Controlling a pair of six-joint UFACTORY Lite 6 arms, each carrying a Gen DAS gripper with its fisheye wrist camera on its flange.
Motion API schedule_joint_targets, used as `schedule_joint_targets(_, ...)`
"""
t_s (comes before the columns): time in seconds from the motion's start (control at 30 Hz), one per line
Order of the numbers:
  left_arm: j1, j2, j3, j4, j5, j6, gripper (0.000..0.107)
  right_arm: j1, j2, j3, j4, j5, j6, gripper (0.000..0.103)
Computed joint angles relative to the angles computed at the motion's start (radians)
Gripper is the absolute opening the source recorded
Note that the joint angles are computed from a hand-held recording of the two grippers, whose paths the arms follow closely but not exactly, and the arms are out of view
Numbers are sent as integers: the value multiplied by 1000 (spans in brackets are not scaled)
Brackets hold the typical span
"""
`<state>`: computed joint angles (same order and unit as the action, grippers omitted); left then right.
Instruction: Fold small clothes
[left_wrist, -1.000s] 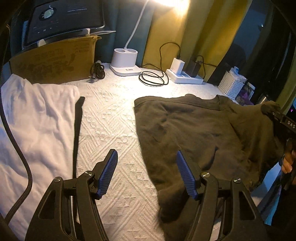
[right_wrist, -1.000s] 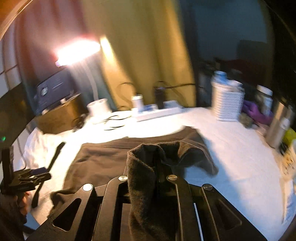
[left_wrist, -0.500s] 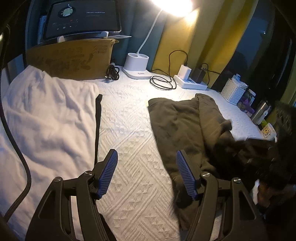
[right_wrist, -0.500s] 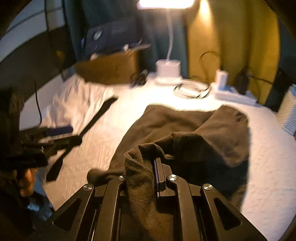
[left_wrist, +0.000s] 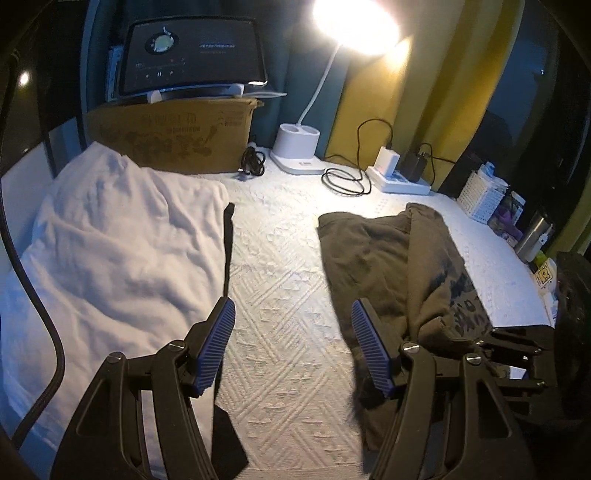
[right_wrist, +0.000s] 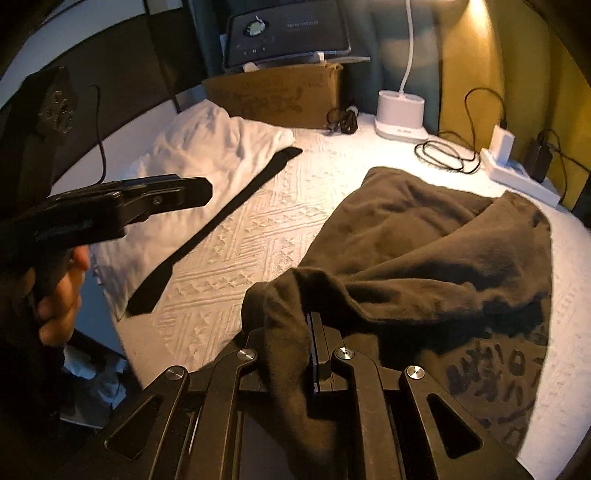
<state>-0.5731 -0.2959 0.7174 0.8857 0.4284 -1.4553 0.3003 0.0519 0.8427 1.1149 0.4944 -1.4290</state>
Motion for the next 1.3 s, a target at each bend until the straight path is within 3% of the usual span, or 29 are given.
schedule_joint_targets(0.23,-117,157,160,43,12,-42,66,-240,-144,-59,-50,93,-51,12)
schedule_joint_targets(0.43,-191,296,324,28,31,8,67,-503,-130,-10,-62,254,-138,12)
schedule_joint_targets(0.53,-215,360,397,2,48,40,72,-620,-99,1,-28,300,-206,16)
schedule_joint_targets(0.57,-223,380,419,-5,53,44,74,-655,-72,14,-19,305,-225,29)
schedule_joint_targets(0.6,-233,408,448,-17,53,58,74,-685,-33,33,-16,292,-238,59)
schedule_joint_targets(0.67,-245,466,496,-64,40,117,75,-727,19,48,17,227,-272,90)
schedule_joint_targets(0.87,-243,631,603,-226,52,257,75,-836,176,98,136,62,-435,90)
schedule_joint_targets(1.07,-217,667,619,-375,84,416,75,-912,205,79,243,76,-531,90)
schedule_joint_targets(1.13,-215,676,626,-402,103,459,69,-927,198,56,299,84,-572,90)
schedule_joint_targets(1.2,-225,696,648,-411,135,484,46,-928,198,36,361,75,-607,90)
schedule_joint_targets(1.23,-230,700,650,-409,142,486,42,-924,198,32,376,74,-613,90)
schedule_joint_targets(1.3,-234,699,636,-399,143,472,21,-921,193,18,385,71,-628,90)
